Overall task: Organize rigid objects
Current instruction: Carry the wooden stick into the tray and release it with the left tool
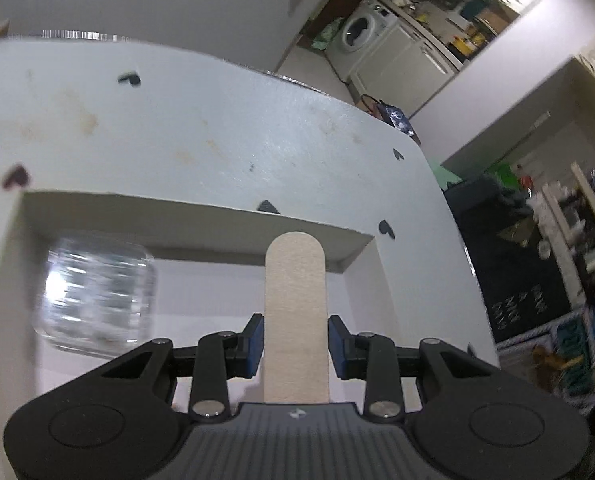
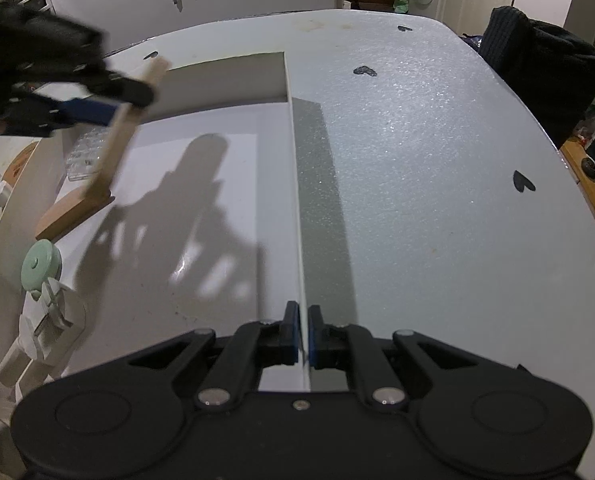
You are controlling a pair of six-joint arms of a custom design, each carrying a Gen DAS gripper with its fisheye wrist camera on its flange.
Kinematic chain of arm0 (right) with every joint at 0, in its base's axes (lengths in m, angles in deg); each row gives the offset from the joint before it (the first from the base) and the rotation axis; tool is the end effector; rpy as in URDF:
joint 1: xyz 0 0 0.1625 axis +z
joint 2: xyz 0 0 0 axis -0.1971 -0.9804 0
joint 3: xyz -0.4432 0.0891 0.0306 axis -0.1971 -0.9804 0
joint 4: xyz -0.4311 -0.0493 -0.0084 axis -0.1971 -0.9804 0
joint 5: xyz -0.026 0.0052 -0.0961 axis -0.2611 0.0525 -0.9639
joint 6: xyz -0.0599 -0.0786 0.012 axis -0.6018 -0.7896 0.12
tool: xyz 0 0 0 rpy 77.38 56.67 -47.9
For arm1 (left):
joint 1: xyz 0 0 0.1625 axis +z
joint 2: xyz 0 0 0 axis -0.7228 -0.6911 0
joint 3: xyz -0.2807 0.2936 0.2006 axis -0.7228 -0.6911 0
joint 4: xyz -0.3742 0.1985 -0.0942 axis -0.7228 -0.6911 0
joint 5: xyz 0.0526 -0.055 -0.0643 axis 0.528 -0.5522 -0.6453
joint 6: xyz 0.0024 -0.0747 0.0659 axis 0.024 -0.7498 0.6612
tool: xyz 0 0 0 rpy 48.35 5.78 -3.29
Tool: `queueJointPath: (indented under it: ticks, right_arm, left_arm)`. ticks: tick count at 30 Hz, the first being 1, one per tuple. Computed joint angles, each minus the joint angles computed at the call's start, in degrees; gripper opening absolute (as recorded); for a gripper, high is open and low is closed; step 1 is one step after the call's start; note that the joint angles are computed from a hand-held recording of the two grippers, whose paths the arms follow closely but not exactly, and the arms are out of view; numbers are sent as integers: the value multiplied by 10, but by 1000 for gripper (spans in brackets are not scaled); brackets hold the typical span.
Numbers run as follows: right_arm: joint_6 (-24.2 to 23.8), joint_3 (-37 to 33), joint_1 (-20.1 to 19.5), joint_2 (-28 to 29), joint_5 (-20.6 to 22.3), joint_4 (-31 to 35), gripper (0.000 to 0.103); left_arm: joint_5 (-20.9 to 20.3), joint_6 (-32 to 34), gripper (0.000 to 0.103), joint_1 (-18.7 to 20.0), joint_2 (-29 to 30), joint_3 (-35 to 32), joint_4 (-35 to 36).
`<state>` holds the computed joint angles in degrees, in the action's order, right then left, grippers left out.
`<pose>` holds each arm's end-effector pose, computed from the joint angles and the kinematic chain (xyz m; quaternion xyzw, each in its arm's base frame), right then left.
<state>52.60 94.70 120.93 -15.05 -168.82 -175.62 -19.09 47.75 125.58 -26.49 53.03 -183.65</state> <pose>0.2558 -0.5561 -0.1190 -0.0011 -0.8868 0.2685 0.3762 0.0166 -0.7317 0.1955 0.1573 0.9715 -0.1508 0.0927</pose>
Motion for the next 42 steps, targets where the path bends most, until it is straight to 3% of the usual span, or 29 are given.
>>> queueJointPath:
  ticks: [8,17,19,21,24,30,42]
  right_arm:
    - [0,-2,0,-1,1,8,6]
    - [5,-4,0,0,-1,11,6]
    - [5,-4,0,0,-1,10,6]
    - [5,-4,0,0,-1,10,6]
    - [4,-4,-1,0,0,9,6]
    - [-4,-3,-1,1,0,6,6]
    - [-13,-2,3,7,-3,-13,6]
  left_arm:
    - [7,-54,35,-12,42,-9,-17]
    - [25,-64,35,-21,63,-11,-24]
    - [22,-60,40,-20,65,-13,-27]
    - [15,-58,56,-18,63,-13,-25]
    - [22,-58,69,-20,57,-5,-32]
    - [11,-61,83,-18,38,9,-35]
    - [-1,-38,97,-25,-24,69,-58]
